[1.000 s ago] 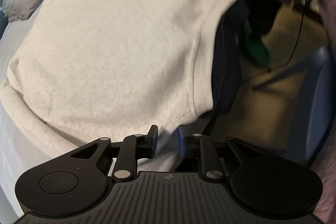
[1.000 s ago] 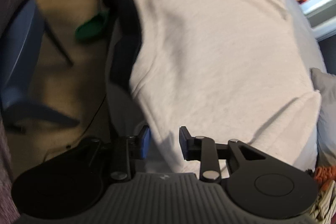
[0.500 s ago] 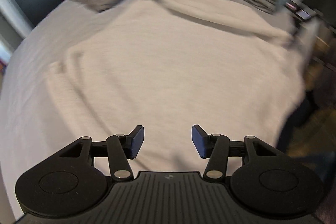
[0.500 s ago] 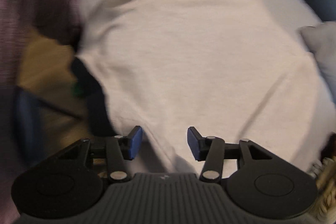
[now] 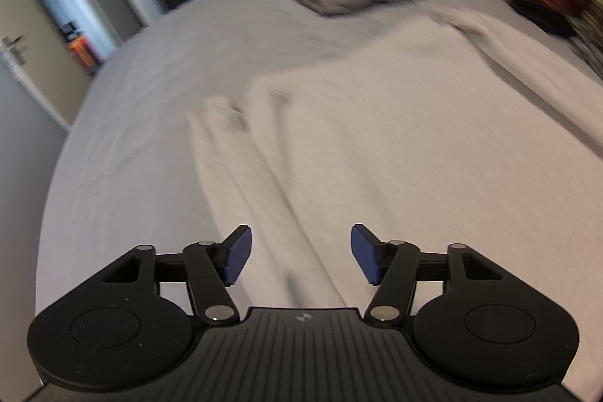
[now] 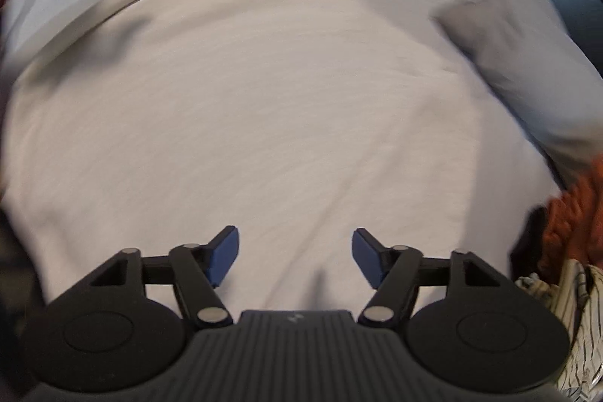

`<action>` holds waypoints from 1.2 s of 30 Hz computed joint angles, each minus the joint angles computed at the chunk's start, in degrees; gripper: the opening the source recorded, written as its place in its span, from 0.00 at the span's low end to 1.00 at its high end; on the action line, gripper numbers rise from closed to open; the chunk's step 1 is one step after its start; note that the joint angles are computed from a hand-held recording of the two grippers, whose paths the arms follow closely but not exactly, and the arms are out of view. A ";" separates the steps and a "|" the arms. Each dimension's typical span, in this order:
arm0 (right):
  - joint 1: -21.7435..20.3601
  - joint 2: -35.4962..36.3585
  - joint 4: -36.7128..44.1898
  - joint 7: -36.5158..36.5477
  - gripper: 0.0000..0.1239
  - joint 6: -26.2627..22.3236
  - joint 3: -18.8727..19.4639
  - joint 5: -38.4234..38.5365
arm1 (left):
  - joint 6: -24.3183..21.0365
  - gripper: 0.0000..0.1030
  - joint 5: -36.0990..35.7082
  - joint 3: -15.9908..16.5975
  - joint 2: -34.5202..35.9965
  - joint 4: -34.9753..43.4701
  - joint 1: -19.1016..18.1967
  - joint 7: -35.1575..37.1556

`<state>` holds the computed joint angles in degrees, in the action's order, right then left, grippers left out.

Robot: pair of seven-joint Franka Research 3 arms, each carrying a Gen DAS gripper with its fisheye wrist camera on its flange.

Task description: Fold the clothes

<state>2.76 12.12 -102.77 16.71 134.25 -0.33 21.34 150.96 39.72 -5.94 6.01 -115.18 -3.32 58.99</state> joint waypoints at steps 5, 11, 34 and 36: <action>3.06 12.05 13.15 17.43 0.64 4.86 -0.12 -1.86 | 2.26 0.57 0.67 2.97 8.41 8.31 1.16 -11.95; 4.09 26.45 31.53 35.79 0.64 4.63 0.14 -3.03 | 3.94 0.57 -4.50 4.69 16.94 15.87 1.22 -13.00; 8.96 26.86 28.02 61.35 0.03 27.32 -15.14 -24.17 | -7.68 0.01 5.58 9.93 2.09 3.94 1.81 -31.13; 9.64 26.29 26.87 63.87 0.03 28.27 -17.81 -27.94 | -11.46 0.01 5.75 9.02 -1.39 0.52 3.27 -32.42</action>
